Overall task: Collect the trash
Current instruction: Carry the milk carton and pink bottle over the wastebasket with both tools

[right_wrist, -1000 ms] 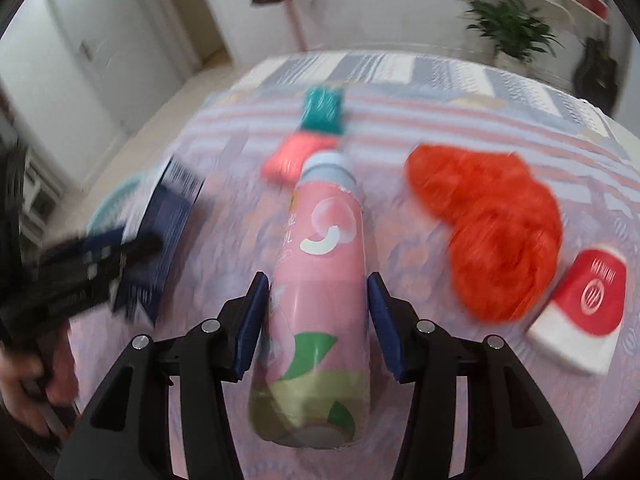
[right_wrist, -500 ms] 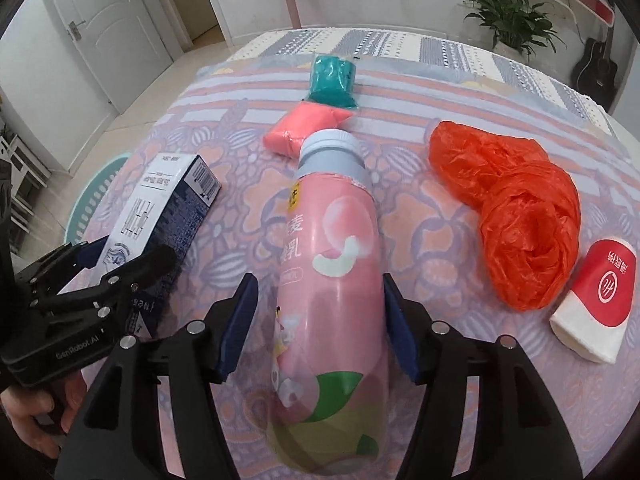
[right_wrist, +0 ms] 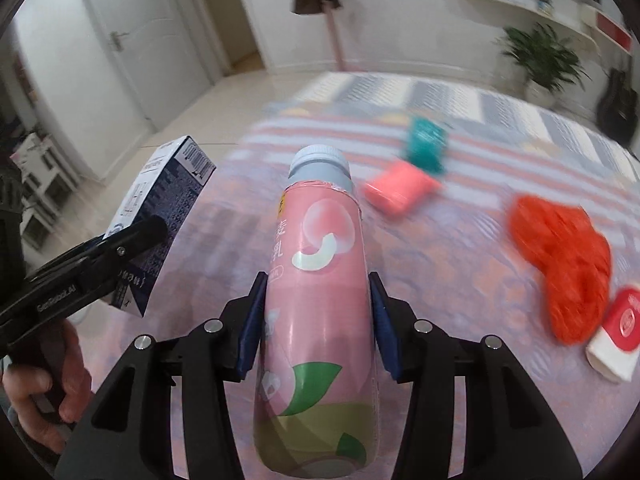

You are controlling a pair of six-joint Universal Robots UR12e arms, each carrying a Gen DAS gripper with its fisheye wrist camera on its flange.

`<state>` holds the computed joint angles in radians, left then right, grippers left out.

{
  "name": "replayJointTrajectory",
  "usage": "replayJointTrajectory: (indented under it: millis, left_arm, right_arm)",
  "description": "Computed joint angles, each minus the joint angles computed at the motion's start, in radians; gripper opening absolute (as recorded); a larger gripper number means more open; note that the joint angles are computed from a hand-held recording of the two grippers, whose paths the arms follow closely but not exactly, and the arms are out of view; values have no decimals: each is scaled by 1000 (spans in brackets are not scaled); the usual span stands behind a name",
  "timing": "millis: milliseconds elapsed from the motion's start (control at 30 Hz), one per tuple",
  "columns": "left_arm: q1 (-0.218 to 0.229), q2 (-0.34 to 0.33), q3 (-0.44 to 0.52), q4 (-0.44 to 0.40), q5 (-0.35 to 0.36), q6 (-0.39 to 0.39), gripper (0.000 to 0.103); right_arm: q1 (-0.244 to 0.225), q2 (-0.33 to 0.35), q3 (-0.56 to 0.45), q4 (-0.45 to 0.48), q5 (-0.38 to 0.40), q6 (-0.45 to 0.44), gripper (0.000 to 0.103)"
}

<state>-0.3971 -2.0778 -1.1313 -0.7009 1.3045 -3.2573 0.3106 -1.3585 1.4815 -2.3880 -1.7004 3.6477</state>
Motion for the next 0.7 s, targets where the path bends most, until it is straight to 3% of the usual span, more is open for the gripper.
replayJointTrajectory:
  millis: [233,400,533,700]
  left_arm:
    - [57,41,-24,69,75,24,59]
    - [101,50,-30,96,91,-32,59]
    - [128,50,-36,105,86,-73,59]
    - [149,49,-56,114,98,-124,59]
  right_arm:
    - [51,106,-158,-76,20,-140,45]
    - [76,197,-298,-74,51,-181,45]
    - [89,273,-413,-50,80,-199,45]
    - [102,368,-562,58,96,-175,45]
